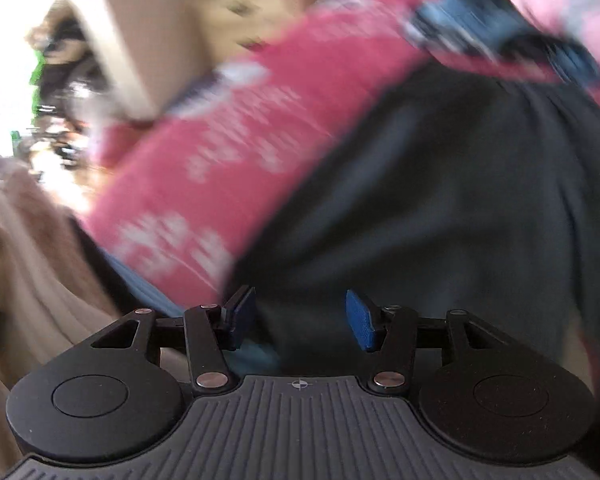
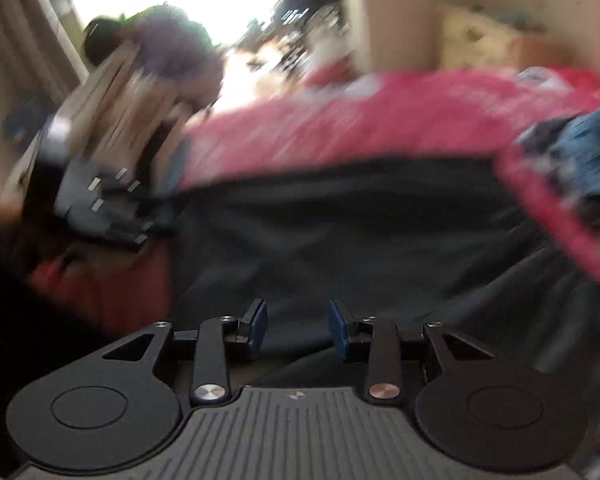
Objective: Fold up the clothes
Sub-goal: 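Open both tools and smooth the navy trousers flat on the bedspread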
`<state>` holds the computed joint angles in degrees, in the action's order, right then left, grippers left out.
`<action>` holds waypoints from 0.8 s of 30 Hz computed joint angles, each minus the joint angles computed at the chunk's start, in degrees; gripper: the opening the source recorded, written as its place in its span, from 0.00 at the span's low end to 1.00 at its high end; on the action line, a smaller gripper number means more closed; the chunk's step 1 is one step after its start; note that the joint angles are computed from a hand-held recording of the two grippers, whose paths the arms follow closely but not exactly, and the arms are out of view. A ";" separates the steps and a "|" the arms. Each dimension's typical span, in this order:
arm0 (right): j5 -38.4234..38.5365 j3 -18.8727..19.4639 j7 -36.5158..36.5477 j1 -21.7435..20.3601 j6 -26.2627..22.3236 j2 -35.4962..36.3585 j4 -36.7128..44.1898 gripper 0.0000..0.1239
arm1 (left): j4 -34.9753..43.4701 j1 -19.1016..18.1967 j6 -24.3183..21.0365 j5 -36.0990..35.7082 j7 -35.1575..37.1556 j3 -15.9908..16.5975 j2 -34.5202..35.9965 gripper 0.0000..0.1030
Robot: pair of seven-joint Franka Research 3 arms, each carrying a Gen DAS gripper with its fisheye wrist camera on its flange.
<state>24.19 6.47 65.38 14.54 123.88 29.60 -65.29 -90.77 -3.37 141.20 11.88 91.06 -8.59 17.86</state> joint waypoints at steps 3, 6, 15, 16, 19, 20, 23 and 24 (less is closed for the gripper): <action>3.80 1.19 2.06 0.66 4.76 -2.24 -7.38 0.29 | -1.17 1.03 -2.56 -4.48 1.36 -1.11 -0.45 0.49; 3.84 1.04 3.82 2.19 9.39 -3.47 -11.65 0.28 | -1.94 1.82 0.82 -8.53 0.28 -1.79 0.19 0.49; 2.64 0.25 7.04 2.91 14.82 -10.44 -22.89 0.28 | -1.68 -1.52 -2.87 0.38 7.61 -0.49 2.29 0.49; 2.52 0.25 7.12 2.92 14.82 -10.41 -23.04 0.28 | -1.81 -1.69 -3.09 1.34 7.97 -0.38 2.05 0.49; 2.42 0.89 5.90 3.17 14.74 -8.35 -20.93 0.28 | -2.64 -1.45 -2.35 2.31 9.45 -0.48 1.24 0.49; 2.23 1.27 4.77 3.41 14.90 -7.29 -19.69 0.28 | -3.22 -1.16 -1.77 2.08 10.14 -0.62 0.75 0.49; 2.42 2.54 1.37 4.14 15.33 -3.63 -15.68 0.28 | -4.70 -0.76 -0.82 1.97 12.04 -0.79 -0.51 0.49; 2.30 2.68 1.20 4.51 15.00 -2.23 -14.12 0.28 | -5.34 -0.95 -0.34 2.82 12.15 -0.57 -0.97 0.49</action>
<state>26.49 9.15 66.58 19.05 138.89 27.38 -79.41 -96.11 -4.32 140.85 14.70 103.21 -9.16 16.89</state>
